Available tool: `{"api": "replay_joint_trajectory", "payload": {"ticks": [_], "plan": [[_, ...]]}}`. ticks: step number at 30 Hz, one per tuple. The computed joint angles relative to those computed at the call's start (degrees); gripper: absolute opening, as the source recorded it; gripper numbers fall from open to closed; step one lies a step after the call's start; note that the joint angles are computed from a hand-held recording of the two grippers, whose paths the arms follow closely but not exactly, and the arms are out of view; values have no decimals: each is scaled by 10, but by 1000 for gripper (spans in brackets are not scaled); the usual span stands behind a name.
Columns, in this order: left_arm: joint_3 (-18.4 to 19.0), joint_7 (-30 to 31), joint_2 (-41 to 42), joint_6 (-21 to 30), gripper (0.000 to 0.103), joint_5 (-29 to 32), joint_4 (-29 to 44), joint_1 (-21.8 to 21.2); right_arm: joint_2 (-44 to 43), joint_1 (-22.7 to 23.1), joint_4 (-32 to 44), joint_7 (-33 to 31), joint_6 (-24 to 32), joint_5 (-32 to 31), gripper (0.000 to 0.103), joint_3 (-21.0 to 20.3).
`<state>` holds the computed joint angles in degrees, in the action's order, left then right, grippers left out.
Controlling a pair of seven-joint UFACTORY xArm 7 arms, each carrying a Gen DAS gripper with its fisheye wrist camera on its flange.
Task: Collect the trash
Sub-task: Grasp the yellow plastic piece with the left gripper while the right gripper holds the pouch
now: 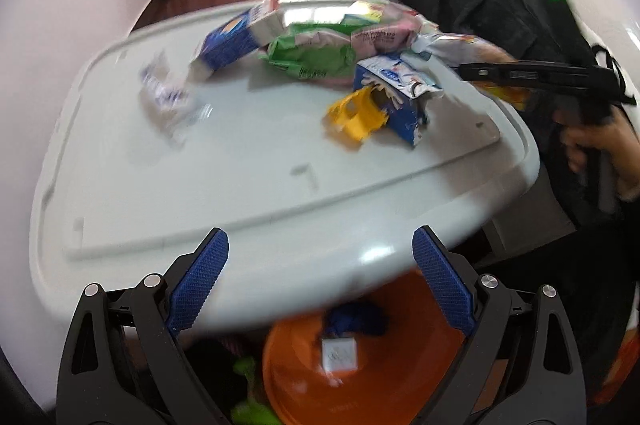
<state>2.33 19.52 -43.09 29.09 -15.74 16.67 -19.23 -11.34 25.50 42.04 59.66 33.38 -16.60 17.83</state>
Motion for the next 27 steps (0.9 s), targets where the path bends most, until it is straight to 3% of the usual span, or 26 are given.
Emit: {"api": "replay_joint_trajectory", "payload": {"ticks": [3,7,9,13,16,20,22,23,24,25,27], "plan": [[-1,28,73,-62,91,-1,23,-29,-61,-8,-33,85,3,-23,43,25],[29,99,155,-122,91,-38,57,-85,-134,-20,-71,198,-3,-49,44,78],[32,124,190,-143,91,-52,72,-97,-148,-20,-80,219,-4,-52,44,90],[8,118,266,-160,91,-72,114,-83,-144,-26,-75,216,-10,-65,44,94],[-52,66,308,-186,91,-14,131,-30,-153,-34,-93,231,-39,-60,44,86],[-64,39,339,-200,91,-5,154,-23,-164,-45,-106,238,-48,-55,44,84],[-56,45,357,-208,91,-39,166,-32,-165,-49,-108,239,-51,-54,44,86],[-46,49,363,-202,86,-59,174,-41,-166,-51,-108,242,-52,-54,44,88],[-60,36,364,-213,68,-55,172,-27,-166,-54,-108,244,-52,-56,44,91],[-65,28,363,-226,60,-49,170,-23,-166,-57,-107,245,-52,-58,44,93],[-68,25,362,-234,56,-42,166,-22,-162,-60,-104,246,-48,-61,44,96]]}}
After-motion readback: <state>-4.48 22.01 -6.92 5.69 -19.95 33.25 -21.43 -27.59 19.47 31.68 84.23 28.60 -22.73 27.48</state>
